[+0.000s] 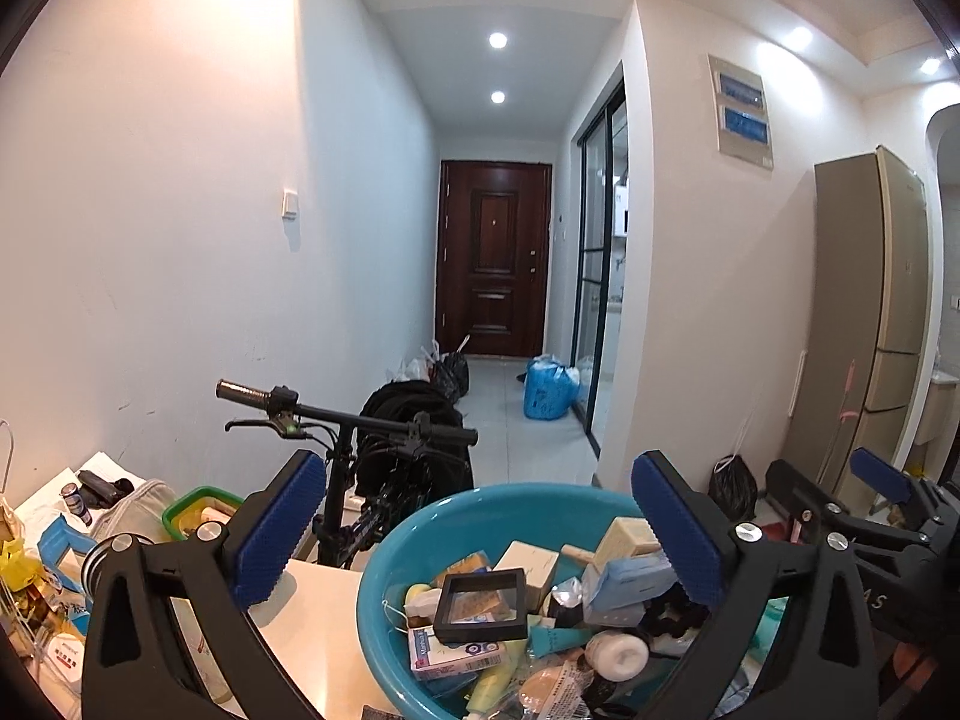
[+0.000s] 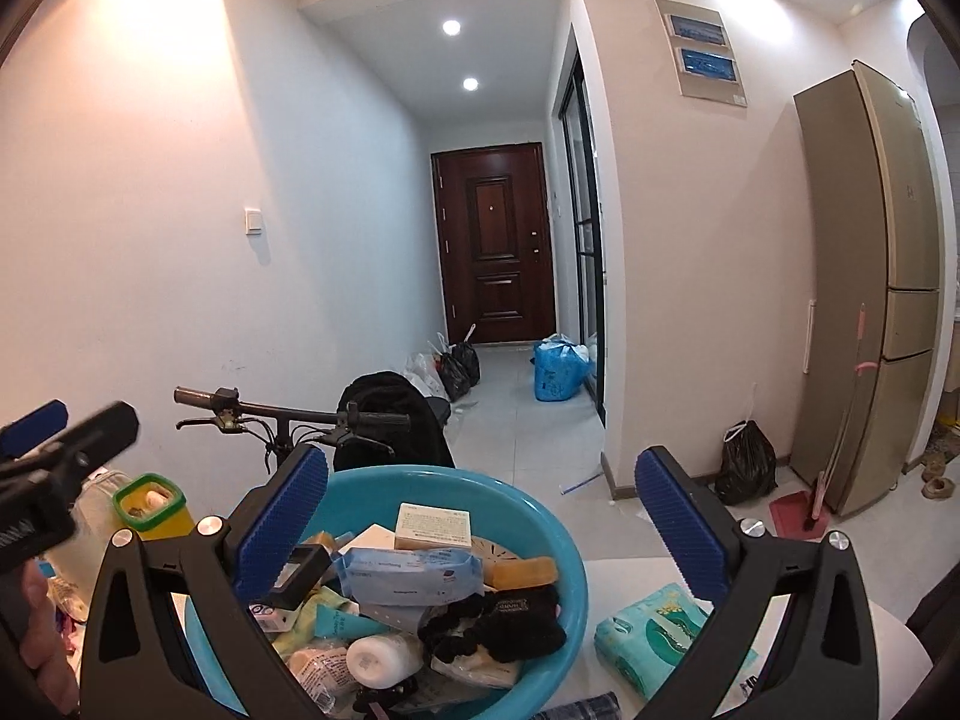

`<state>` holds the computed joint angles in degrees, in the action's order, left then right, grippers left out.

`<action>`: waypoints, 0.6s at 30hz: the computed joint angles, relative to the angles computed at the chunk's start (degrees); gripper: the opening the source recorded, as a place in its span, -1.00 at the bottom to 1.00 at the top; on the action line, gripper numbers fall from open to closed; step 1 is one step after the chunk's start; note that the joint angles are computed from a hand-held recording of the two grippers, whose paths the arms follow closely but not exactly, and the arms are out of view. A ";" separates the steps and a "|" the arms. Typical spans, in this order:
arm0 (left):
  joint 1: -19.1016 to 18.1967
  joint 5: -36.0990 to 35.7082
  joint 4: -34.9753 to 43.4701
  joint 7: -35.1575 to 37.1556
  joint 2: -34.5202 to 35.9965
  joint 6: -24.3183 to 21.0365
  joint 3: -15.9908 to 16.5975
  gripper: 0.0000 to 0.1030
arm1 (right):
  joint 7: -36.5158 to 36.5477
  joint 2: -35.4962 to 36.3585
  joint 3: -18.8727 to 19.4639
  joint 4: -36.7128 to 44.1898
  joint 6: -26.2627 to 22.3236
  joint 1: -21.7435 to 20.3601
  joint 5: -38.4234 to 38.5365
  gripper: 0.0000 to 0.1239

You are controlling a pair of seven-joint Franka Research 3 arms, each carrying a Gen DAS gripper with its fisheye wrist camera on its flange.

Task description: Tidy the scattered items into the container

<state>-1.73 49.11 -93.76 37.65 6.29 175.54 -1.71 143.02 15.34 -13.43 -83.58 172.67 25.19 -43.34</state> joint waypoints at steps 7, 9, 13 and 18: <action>0.39 4.79 -1.92 -2.72 -2.84 -1.88 -0.63 1.00 | 8.54 -2.48 -1.60 -1.25 -1.20 1.70 -11.41 0.65; 1.00 2.28 -3.07 -0.23 -3.83 -2.18 -1.47 1.00 | 8.32 -3.38 -0.01 -1.81 -1.47 0.59 -12.04 0.65; 2.12 2.76 -5.38 -1.06 -6.56 -1.43 -2.31 1.00 | 10.02 -5.74 2.40 -3.43 -1.56 -1.05 -15.46 0.65; 4.42 3.11 -8.45 -2.20 -10.82 0.58 -3.88 1.00 | 15.34 -9.92 4.88 -6.51 -2.78 -2.48 -23.58 0.65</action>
<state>2.68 52.23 -102.22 35.45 -4.53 176.12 -5.59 158.37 5.42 -8.55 -90.09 169.89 22.71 -66.92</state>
